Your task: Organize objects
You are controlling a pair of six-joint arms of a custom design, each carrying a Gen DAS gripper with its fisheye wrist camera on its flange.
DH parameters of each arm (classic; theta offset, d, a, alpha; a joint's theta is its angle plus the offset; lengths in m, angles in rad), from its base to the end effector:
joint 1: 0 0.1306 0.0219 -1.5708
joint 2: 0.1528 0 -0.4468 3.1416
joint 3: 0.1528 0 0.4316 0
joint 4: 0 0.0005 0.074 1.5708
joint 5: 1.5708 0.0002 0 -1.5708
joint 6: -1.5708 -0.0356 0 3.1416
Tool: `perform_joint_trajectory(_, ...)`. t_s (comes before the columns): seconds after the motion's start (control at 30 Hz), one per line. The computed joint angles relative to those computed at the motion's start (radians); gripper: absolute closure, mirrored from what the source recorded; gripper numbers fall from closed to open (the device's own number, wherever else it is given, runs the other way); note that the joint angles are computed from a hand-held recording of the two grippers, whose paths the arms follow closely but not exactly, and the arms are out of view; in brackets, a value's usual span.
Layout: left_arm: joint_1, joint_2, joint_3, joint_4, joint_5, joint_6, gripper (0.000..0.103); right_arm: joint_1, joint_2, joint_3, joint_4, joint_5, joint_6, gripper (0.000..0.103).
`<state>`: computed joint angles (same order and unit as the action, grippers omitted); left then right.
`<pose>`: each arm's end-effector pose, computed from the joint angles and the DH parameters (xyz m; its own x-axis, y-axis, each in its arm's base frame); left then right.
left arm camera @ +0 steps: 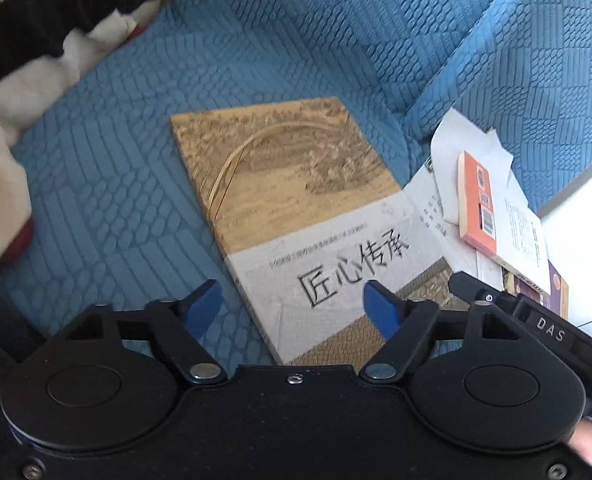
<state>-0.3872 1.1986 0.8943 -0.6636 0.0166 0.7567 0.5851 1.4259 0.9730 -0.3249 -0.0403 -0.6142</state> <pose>0.3685 -0.1515 0.3470 -0.8198 -0.4070 -0.4029 -0.2428 0.8841 -0.3992 0.4092 0.2722 0.3115 -0.8099 0.1542 -0.5660 -0.1334 0.8911 0.4337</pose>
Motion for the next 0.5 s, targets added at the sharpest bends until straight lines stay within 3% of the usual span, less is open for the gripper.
perform_joint_trajectory(0.13,0.000,-0.013,-0.022,0.016,0.039,0.018,0.038,0.013,0.013,0.011,-0.027,0.008,0.024,0.035)
perform_joint_trajectory(0.3,0.017,-0.024,-0.043,0.029,0.115,0.057,0.034,0.038,0.017,0.020,-0.055,0.068,0.067,0.042)
perform_joint_trajectory(0.5,0.017,-0.050,-0.062,0.030,0.157,0.086,0.029,0.028,0.000,0.004,-0.041,-0.001,0.042,0.042)
